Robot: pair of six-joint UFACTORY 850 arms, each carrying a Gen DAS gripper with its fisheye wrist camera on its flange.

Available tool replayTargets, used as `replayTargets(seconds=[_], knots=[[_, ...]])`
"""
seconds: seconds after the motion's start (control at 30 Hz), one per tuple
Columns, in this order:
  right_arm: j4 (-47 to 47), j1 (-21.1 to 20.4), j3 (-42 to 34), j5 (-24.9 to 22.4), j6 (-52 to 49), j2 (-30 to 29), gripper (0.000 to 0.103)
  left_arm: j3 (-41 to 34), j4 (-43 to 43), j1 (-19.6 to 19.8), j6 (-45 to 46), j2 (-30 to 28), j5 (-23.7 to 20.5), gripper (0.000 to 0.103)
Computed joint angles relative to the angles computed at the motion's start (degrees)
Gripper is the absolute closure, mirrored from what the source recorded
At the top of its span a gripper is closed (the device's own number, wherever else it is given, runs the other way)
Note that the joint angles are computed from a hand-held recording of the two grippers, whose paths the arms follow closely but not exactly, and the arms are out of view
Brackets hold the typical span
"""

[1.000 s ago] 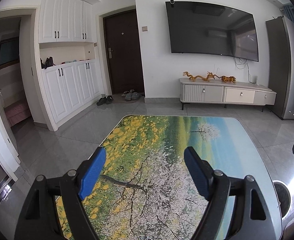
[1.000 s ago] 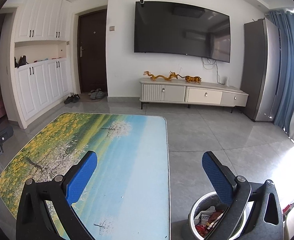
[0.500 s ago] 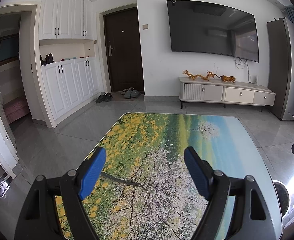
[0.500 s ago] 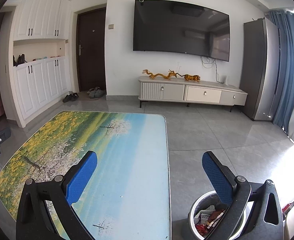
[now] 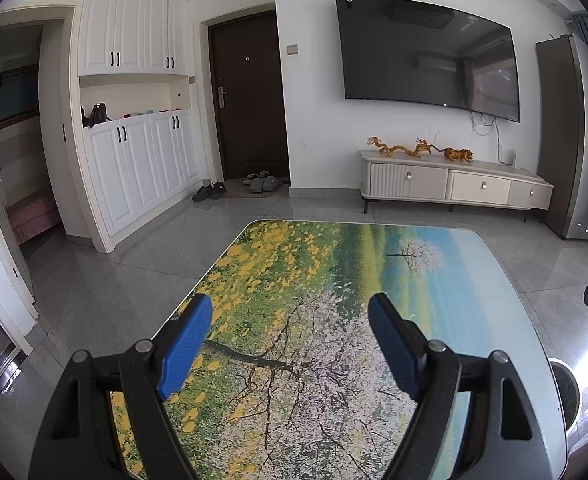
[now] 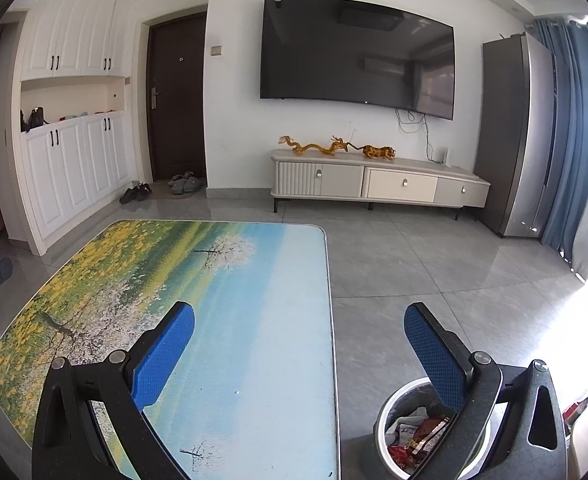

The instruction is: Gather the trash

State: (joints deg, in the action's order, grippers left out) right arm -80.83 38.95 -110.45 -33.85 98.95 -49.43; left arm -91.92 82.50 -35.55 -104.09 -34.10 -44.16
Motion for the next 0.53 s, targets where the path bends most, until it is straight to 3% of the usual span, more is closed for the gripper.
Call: replayTargets(seconds=[0.53], knots=[[0.69, -0.14, -0.55, -0.76, -0.19, -0.63, 0.0, 0.4, -0.79, 0.68, 0.12, 0.23, 1.81, 0.024]])
